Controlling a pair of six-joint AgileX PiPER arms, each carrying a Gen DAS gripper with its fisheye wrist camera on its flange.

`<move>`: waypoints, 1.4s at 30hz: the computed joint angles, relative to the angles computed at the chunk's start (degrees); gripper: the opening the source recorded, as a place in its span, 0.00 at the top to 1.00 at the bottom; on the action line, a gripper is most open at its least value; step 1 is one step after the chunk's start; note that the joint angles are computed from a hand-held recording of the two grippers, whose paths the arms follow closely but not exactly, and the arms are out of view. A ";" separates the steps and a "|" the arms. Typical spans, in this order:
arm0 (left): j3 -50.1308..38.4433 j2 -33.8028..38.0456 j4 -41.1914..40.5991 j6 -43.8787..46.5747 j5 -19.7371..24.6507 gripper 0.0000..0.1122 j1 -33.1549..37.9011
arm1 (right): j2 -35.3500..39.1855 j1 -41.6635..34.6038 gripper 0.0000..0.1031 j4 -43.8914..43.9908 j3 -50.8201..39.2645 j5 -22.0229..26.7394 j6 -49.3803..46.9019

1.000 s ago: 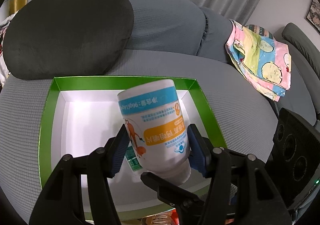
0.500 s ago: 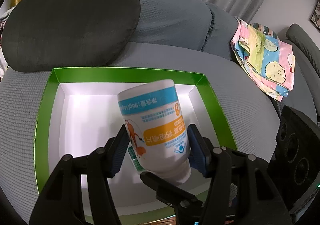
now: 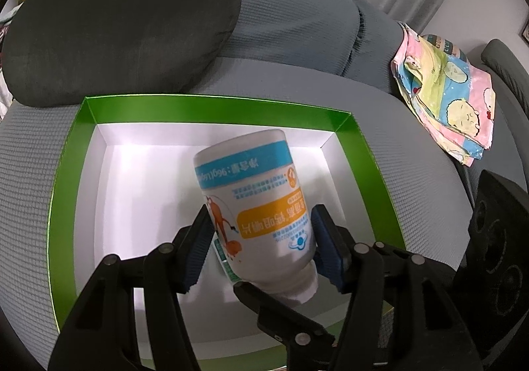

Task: Organize rigid objects
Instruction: 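Lower the large bottle into the box and open the right gripper, then withdraw the right gripper back from the green box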

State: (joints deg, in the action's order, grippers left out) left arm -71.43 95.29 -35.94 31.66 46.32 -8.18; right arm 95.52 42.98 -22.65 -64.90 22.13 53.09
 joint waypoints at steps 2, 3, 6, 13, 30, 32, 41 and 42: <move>0.33 -0.36 0.60 -0.61 -0.48 0.45 -0.24 | 0.11 0.40 0.56 -1.20 -0.45 1.03 1.13; 0.56 -0.62 1.49 -1.45 -1.03 0.42 -0.49 | 0.15 0.65 0.56 -2.01 -0.66 1.67 1.97; 0.89 -1.05 1.99 -2.61 -1.55 0.29 -0.47 | -0.23 1.64 0.50 -6.73 -0.63 4.34 7.46; 3.53 -5.23 2.59 -2.58 -2.42 0.24 0.58 | -6.15 4.59 0.49 -17.31 4.81 7.63 20.33; 18.55 -28.03 8.42 -2.51 -2.72 0.21 4.76 | -16.67 24.95 0.48 -27.41 10.26 29.71 40.19; 20.20 -30.63 9.21 -2.21 -2.41 0.20 5.36 | -17.31 27.59 0.42 -27.25 10.46 32.12 41.47; 26.79 -42.69 11.09 -1.73 1.21 0.20 8.68 | -18.00 38.86 0.35 -28.54 9.03 42.68 46.59; 27.36 -43.92 11.77 -2.18 1.45 0.20 8.70 | -18.06 39.84 0.32 -28.47 8.89 43.49 46.81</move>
